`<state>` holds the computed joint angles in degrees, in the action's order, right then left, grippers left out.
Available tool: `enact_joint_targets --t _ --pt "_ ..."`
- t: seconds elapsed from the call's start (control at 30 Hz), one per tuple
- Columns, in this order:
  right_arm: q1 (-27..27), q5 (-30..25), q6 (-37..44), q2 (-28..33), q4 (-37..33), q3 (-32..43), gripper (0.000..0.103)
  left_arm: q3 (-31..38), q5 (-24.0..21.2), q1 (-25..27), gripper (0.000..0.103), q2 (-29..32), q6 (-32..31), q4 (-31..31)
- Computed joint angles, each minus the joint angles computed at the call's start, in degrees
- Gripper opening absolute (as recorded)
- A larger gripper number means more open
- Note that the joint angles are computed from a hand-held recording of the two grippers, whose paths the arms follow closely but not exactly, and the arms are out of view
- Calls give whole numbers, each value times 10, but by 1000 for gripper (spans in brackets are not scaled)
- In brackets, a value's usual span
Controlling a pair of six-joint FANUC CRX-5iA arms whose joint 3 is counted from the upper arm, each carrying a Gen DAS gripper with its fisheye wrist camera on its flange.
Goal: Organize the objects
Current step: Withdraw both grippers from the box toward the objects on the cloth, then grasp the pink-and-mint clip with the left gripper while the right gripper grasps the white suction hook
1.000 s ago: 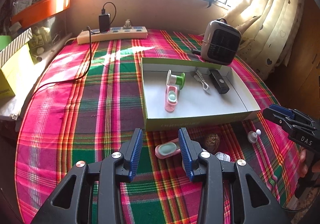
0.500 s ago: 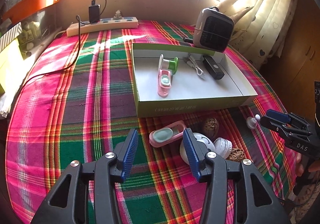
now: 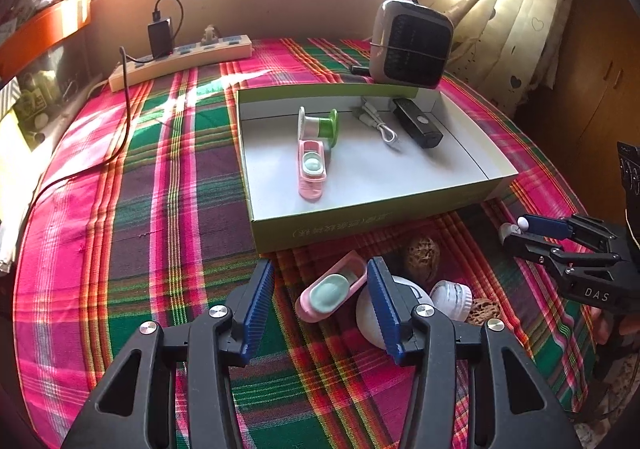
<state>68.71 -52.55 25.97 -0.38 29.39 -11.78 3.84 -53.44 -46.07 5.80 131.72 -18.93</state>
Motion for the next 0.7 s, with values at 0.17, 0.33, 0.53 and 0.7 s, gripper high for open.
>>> enact_joint_targets --t 0.17,0.33,0.53,0.7 --pt "-4 -1 4 5 -5 5 50 18 -18 -4 47 15 -13 -5" --pt "-5 -2 4 9 -1 7 50 20 -28 -3 47 19 -10 -6" --pt "-1 -13 1 19 22 8 50 20 -40 -4 47 19 18 -20" --pt "4 -25 -2 23 45 4 50 27 -47 -7 47 23 28 -29"
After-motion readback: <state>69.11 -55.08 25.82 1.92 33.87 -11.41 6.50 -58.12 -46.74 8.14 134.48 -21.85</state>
